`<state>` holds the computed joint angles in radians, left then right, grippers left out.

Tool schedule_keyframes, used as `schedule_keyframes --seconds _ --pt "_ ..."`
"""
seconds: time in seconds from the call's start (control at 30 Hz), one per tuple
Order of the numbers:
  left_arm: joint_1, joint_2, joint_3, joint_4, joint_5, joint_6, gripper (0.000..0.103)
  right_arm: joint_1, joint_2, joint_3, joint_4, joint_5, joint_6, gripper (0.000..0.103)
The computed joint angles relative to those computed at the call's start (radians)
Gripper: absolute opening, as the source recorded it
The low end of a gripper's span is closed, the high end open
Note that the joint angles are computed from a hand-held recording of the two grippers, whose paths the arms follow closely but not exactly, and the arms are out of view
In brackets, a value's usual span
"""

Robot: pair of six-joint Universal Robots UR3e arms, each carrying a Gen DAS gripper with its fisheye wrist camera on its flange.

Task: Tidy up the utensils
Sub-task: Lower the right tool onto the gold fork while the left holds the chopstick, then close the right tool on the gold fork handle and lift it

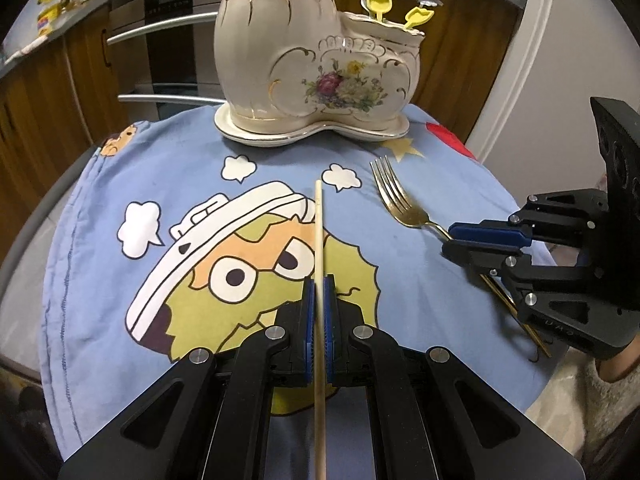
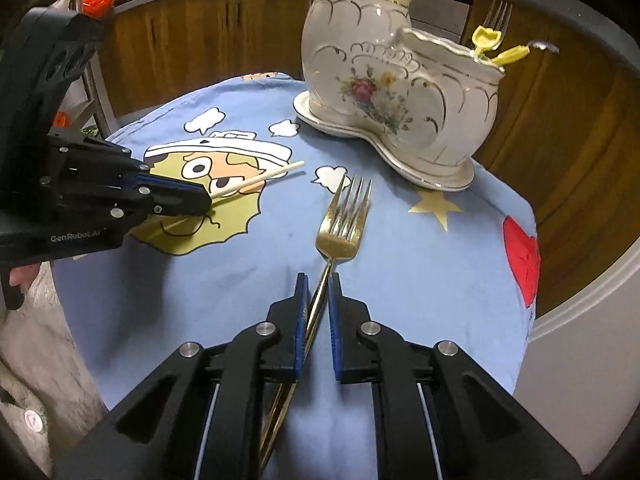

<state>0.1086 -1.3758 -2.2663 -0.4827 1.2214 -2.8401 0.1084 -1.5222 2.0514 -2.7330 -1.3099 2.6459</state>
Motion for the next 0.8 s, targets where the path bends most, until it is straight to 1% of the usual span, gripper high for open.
schedule_keyframes --seconds 0.03,0.17,0.2,0.23,0.27,0.37,0.4,0.47,0.5,0.53,0.63,0.7,0.77,0.8 --pt "-0.007 -0.005 0.01 -0.007 0.011 0.0 0.005 -0.005 0.001 0.005 -0.005 0.008 0.006 0.014" --pt "-0.026 -0.022 0.039 -0.027 0.034 -0.008 0.006 -0.021 0.002 0.012 -0.003 0.029 0.03 0.016" --pt "-0.032 -0.029 0.046 -0.027 0.041 -0.011 0.007 -0.029 0.002 0.015 -0.004 0.038 0.037 0.019" --pt "-0.037 -0.033 0.053 -0.029 0.048 -0.015 0.008 -0.04 0.005 0.019 -0.009 0.048 0.05 0.026" --pt "-0.04 -0.037 0.059 -0.034 0.049 -0.019 0.011 -0.045 0.008 0.019 -0.012 0.052 0.061 0.028" --pt "-0.061 -0.053 0.076 -0.035 0.063 -0.022 0.018 -0.065 0.005 0.031 -0.015 0.082 0.061 0.029" --pt "-0.074 -0.062 0.08 -0.026 0.076 -0.025 0.019 -0.06 0.014 0.028 -0.024 0.081 0.065 0.029" --pt "-0.096 -0.076 0.08 0.001 0.105 -0.03 0.02 -0.06 0.018 0.033 -0.037 0.083 0.066 0.028" --pt "-0.11 -0.087 0.078 0.023 0.123 -0.036 0.02 -0.057 0.02 0.037 -0.051 0.083 0.065 0.026" --pt "-0.115 -0.093 0.076 0.038 0.13 -0.04 0.02 -0.053 0.028 0.034 -0.057 0.084 0.067 0.021" --pt "-0.136 -0.107 0.058 0.095 0.161 -0.04 0.02 -0.042 0.016 0.05 -0.07 0.078 0.065 0.01" --pt "-0.158 -0.119 0.052 0.127 0.191 -0.026 0.02 -0.024 0.025 0.052 -0.096 0.056 0.076 0.01" --pt "-0.158 -0.119 0.048 0.136 0.194 -0.023 0.019 -0.027 0.024 0.058 -0.101 0.061 0.079 0.01" --pt "-0.158 -0.12 0.044 0.144 0.198 -0.025 0.014 -0.035 0.021 0.061 -0.095 0.075 0.082 0.009"
